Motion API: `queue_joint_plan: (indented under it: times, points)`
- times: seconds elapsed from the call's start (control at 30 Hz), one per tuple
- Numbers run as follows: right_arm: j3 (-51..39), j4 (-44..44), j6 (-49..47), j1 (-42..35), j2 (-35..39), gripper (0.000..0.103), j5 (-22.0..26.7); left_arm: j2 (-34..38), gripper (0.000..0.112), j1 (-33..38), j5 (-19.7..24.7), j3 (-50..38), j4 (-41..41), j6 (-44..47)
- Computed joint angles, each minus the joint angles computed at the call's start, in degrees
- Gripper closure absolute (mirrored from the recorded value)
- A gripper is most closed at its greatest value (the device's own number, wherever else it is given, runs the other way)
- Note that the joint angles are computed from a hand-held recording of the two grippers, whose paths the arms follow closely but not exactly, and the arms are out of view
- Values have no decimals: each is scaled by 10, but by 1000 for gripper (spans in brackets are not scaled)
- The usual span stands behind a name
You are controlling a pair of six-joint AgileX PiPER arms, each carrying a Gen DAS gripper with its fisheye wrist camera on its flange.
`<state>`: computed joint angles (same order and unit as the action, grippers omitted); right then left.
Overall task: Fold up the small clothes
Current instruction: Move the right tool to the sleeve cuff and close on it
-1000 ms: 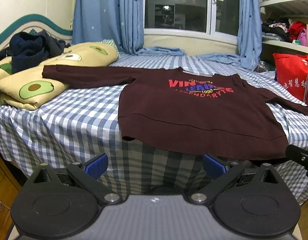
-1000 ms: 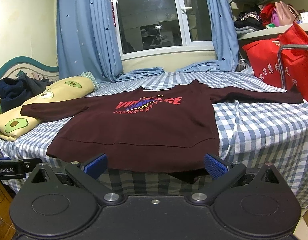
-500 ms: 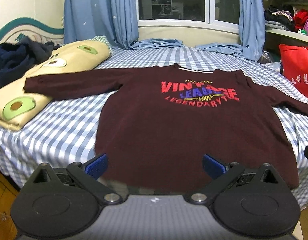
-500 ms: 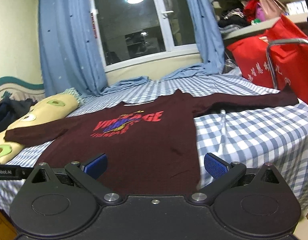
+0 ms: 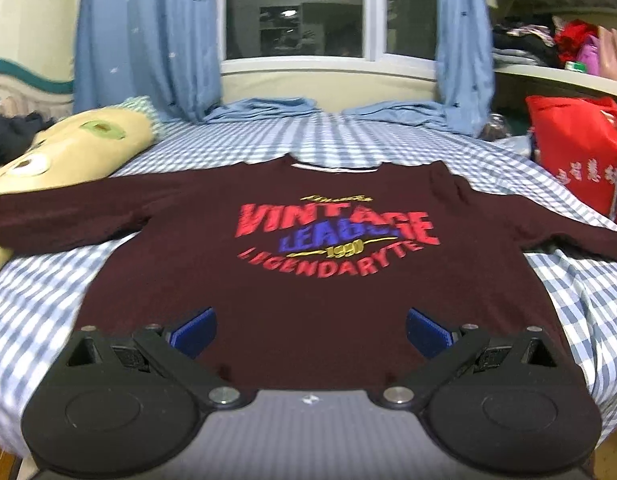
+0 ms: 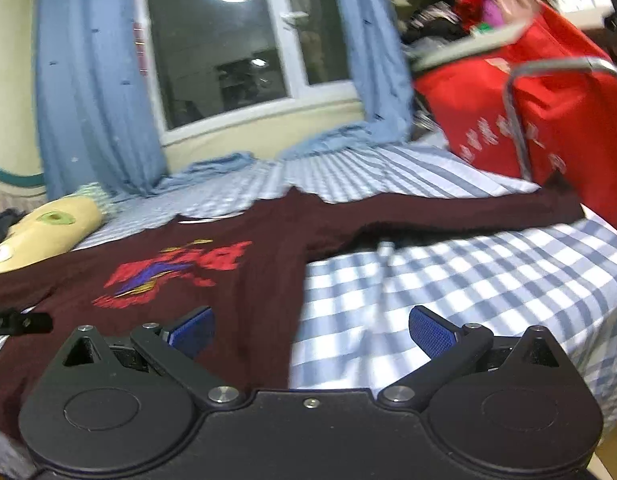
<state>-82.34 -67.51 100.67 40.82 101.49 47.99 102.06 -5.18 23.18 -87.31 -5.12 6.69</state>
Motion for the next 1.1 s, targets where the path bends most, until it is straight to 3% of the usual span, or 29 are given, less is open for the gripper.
queue_joint_plan:
  times: [0.1,0.2,0.4,0.53,0.6,0.67,0.8,0.9,0.97,1.03,1.1]
  points:
    - [10,-6,13,-56,-2,0,1,31,10,-2,-15,-17,-41,58]
    - [15,-10,20,-118,-2,0,-10,56,10,-2,-11,-37,-25,44]
    - [37,25,95,-282,3,0,-213,80,10,13,12,-50,-27,19]
    - [-26,124,33,-341,61,0,-257,77,10,21,4,-35,-38,30]
    - [-62,181,-6,-360,91,1,-255,76,10,23,2,-33,-36,31]
    - [-84,152,36,-369,114,1,-246,75,10,24,4,-31,-32,29]
    - [-175,147,46,-366,165,6,-138,77,10,25,10,-34,-33,28]
    - [-222,141,73,-372,195,17,-76,80,10,27,21,-46,-36,28]
    - [-247,136,90,-378,212,29,-42,86,10,32,41,-66,-62,52]
    - [-256,125,118,-381,222,28,-37,89,10,41,55,-84,-100,79]
    - [-301,146,75,-378,245,29,-5,84,10,45,54,-91,-102,69]
